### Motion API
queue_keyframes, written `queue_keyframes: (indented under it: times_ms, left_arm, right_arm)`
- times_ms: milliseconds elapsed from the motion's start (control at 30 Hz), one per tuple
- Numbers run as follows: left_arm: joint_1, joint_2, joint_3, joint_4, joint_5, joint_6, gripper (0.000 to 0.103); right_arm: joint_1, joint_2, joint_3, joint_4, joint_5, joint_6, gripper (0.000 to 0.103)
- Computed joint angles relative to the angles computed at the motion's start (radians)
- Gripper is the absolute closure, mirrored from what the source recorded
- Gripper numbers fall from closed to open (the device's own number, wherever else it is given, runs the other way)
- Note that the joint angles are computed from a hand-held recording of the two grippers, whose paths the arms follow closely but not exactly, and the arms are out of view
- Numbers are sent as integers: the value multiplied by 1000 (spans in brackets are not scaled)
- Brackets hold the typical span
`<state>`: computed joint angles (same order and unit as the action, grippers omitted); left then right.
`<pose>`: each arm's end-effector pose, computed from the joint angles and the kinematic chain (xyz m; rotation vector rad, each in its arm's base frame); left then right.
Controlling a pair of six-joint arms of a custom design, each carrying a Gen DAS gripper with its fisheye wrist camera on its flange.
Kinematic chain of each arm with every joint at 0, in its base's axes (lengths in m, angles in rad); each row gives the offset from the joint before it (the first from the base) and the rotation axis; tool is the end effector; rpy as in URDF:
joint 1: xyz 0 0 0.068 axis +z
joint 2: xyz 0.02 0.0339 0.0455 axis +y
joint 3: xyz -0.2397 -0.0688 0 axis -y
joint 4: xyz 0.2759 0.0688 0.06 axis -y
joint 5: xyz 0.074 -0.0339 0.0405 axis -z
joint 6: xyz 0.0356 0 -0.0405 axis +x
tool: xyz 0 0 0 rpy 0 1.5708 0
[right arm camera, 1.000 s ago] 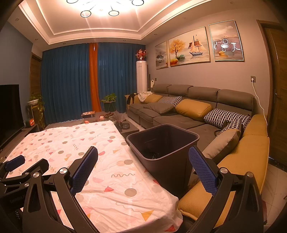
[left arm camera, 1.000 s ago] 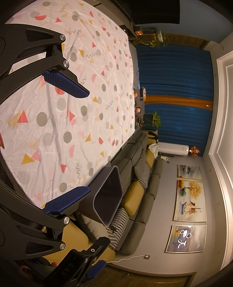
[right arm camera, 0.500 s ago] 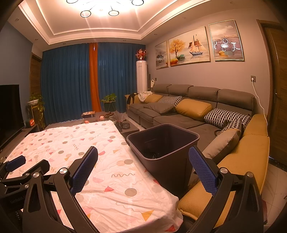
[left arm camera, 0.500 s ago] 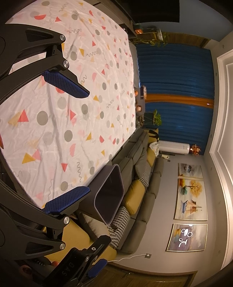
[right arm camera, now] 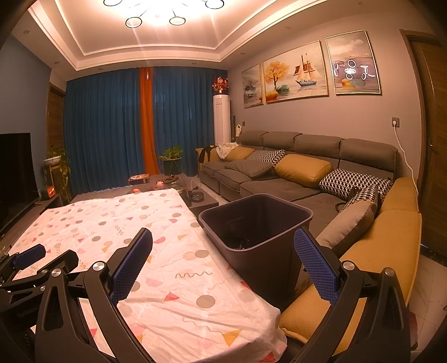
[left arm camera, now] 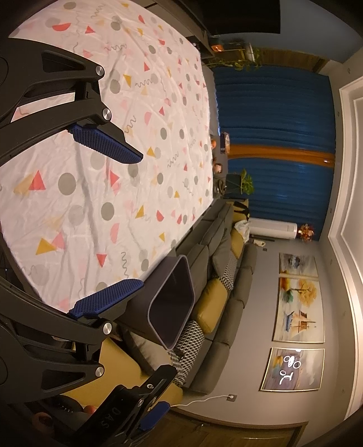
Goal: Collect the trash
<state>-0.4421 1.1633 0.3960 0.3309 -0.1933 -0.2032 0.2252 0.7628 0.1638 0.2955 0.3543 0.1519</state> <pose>0.2415 -0.1068 0.1392 0.1158 2.0020 -0.2202 0.2083 0.0351 0.1410 0.1744 1.8473 -0.0702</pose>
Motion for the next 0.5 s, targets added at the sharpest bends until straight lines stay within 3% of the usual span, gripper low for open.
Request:
queue_keyframes:
  times_ms: [500]
  left_arm:
    - [10,27,15,9,-16,6,17]
  right_arm:
    - [5,71,28,43,2,6,6]
